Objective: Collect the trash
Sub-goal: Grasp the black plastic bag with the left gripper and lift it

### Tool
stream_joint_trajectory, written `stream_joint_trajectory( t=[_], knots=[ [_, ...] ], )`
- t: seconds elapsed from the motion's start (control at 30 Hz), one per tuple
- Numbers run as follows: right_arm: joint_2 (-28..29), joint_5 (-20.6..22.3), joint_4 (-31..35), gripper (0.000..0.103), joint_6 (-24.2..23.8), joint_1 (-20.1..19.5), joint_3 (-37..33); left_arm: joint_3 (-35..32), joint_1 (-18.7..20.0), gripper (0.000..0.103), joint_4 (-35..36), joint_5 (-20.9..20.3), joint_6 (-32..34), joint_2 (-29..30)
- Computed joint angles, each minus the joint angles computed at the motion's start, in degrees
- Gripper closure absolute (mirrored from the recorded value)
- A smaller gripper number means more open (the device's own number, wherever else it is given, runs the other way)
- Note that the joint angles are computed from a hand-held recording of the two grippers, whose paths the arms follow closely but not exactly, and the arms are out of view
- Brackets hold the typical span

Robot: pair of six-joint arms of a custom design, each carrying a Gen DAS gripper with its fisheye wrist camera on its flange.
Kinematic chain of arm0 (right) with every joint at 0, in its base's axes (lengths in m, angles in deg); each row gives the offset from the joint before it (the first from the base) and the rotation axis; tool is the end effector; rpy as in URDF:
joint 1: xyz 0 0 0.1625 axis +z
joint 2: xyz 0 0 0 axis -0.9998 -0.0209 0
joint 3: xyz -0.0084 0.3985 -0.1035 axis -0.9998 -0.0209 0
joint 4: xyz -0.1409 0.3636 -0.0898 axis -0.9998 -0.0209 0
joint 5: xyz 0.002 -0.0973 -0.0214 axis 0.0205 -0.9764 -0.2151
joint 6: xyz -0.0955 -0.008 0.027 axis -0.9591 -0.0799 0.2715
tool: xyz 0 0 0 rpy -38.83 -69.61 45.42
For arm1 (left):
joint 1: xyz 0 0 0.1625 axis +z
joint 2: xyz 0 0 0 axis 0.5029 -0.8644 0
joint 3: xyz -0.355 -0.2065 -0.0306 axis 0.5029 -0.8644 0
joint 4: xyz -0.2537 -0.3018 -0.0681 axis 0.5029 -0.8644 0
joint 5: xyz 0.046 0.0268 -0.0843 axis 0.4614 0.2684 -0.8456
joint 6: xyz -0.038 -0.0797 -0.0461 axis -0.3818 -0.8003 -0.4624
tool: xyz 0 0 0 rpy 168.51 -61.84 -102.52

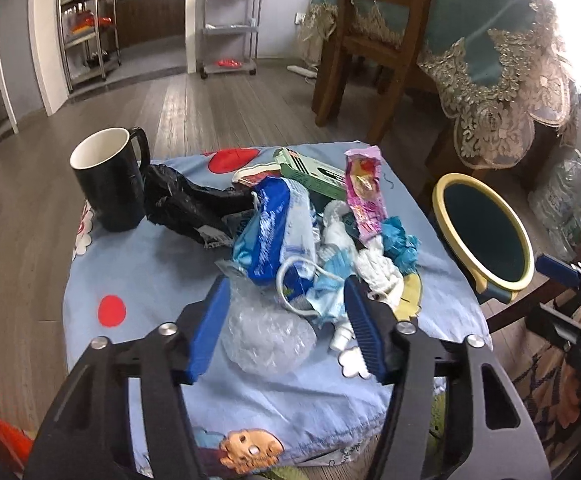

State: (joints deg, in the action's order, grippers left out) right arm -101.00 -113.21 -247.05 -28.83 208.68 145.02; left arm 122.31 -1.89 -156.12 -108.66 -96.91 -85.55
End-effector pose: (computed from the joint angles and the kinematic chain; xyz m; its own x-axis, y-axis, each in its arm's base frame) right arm 0.2365 -0.2707 0.2493 -0.8330 -0.1007 0.5441 -0.4469 0.7023 -0.5541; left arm -0.2708 -0.3719 0.2132 -0.7276 0.3426 -0.5943 0.5919 0.7515 -0.2914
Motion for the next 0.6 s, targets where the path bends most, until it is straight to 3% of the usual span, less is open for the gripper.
stream_joint_trajectory(
  t=[0.33, 0.43, 0.6],
  knots=[
    [1.2, 1.5, 0.9, 0.005, 0.2, -2.4, -0.6, -8.4, 8.2, 0.055, -0.7, -3.8, 5.4, 9.2],
    [1.5, 1.7, 0.9, 0.005, 0.3, -2.9, -0.8, -10.4, 9.6, 0.065, -0.3, -3.8, 6.1, 11.5],
    [1.8, 2.1, 0.8, 0.005, 0.1, -3.9, -1.2, -10.3, 10.4, 0.069, -4.4, -4.6, 5.8, 10.9]
  ],
)
